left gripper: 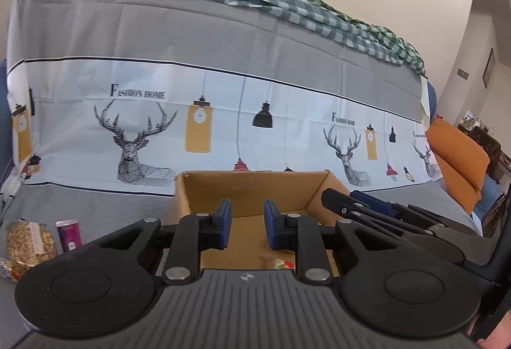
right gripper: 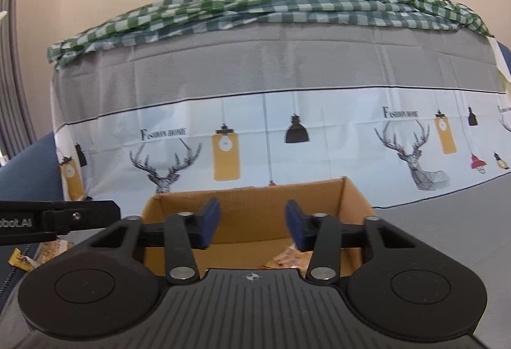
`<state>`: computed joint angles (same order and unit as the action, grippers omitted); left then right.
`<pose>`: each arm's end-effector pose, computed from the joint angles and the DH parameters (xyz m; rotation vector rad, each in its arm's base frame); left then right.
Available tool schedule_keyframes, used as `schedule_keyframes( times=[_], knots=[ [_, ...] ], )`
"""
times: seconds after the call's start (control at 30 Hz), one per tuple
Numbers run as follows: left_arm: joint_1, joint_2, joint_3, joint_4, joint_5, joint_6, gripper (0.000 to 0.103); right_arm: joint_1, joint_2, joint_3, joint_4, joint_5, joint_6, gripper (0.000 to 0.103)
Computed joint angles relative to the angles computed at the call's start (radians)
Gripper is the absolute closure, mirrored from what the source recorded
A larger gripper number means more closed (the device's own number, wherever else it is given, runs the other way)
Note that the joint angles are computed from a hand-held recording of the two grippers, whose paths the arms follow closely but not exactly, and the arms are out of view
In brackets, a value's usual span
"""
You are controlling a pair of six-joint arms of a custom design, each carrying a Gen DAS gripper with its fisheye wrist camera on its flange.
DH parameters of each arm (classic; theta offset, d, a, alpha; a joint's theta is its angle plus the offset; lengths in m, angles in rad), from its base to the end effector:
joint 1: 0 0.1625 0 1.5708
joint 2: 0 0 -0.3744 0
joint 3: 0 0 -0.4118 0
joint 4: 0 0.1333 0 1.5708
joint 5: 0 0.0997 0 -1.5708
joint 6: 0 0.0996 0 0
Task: Organize snacks
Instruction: 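Move both open grippers back to the snack pile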
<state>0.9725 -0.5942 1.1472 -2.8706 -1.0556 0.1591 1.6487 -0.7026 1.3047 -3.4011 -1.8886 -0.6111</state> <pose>-0.2958 -0.7577 0.1599 0.7064 2.4957 -1.1346 0.1601 -0.7375 0.2333 0.5020 -2.1249 1.3840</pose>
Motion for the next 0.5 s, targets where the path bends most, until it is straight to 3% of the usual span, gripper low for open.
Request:
schedule_keyframes(
  times=[0.2, 0.33, 0.43, 0.5],
  knots=[
    [0.008, -0.053, -0.002, 0.083, 0.023, -0.067, 0.079, 0.018, 0.024, -0.013, 0.002, 0.016, 0.036, 0.067],
    [0.022, -0.098, 0.022, 0.079, 0.056, 0.012, 0.079, 0.031, 0.031, -0.002, 0.001, 0.039, 0.059, 0.070],
    [0.058, -0.147, 0.082, 0.068, 0.052, 0.010, 0.079, 0.041, 0.033, 0.012, -0.008, 0.058, 0.058, 0.074],
    [0.098, -0.183, 0.128, 0.075, 0.052, -0.055, 0.079, 0.047, 0.039, 0.016, -0.011, 0.062, 0.054, 0.075]
  ],
)
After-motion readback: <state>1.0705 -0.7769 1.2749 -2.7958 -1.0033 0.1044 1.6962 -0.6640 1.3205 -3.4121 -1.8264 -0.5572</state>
